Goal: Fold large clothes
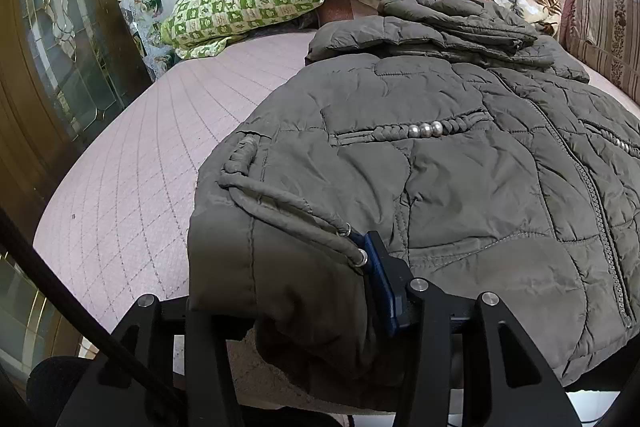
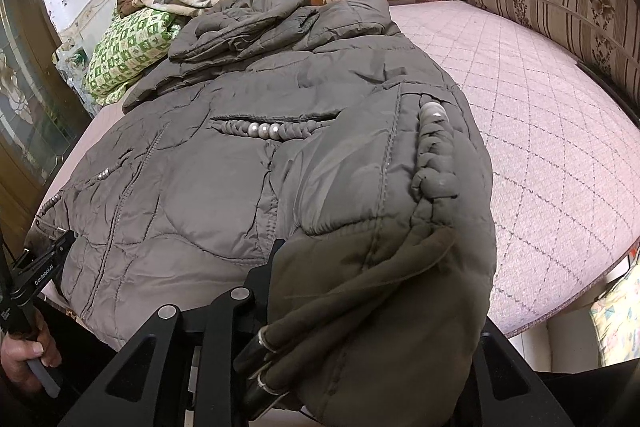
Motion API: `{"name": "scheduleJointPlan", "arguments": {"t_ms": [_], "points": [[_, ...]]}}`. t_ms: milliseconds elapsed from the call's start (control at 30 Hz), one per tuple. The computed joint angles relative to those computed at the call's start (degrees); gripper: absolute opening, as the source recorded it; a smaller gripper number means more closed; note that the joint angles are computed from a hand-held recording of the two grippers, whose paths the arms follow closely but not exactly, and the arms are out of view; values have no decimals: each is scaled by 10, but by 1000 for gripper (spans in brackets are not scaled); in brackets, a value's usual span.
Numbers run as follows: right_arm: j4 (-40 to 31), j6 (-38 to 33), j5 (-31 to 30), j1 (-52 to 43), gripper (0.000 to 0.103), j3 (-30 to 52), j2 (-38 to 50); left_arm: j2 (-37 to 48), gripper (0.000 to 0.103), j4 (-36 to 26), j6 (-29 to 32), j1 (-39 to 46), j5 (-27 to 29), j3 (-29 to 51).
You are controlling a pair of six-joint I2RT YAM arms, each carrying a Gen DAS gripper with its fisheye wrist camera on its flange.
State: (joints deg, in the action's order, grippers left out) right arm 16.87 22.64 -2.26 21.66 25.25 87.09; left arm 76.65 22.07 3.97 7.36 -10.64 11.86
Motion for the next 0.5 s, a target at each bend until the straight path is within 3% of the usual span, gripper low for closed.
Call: {"name": "scheduleJointPlan", "arguments": {"t_ms": [500], "points": [[0,-2,-2,-1,34,0,0,7,50,-1,-4,-2,-5,3]]}}
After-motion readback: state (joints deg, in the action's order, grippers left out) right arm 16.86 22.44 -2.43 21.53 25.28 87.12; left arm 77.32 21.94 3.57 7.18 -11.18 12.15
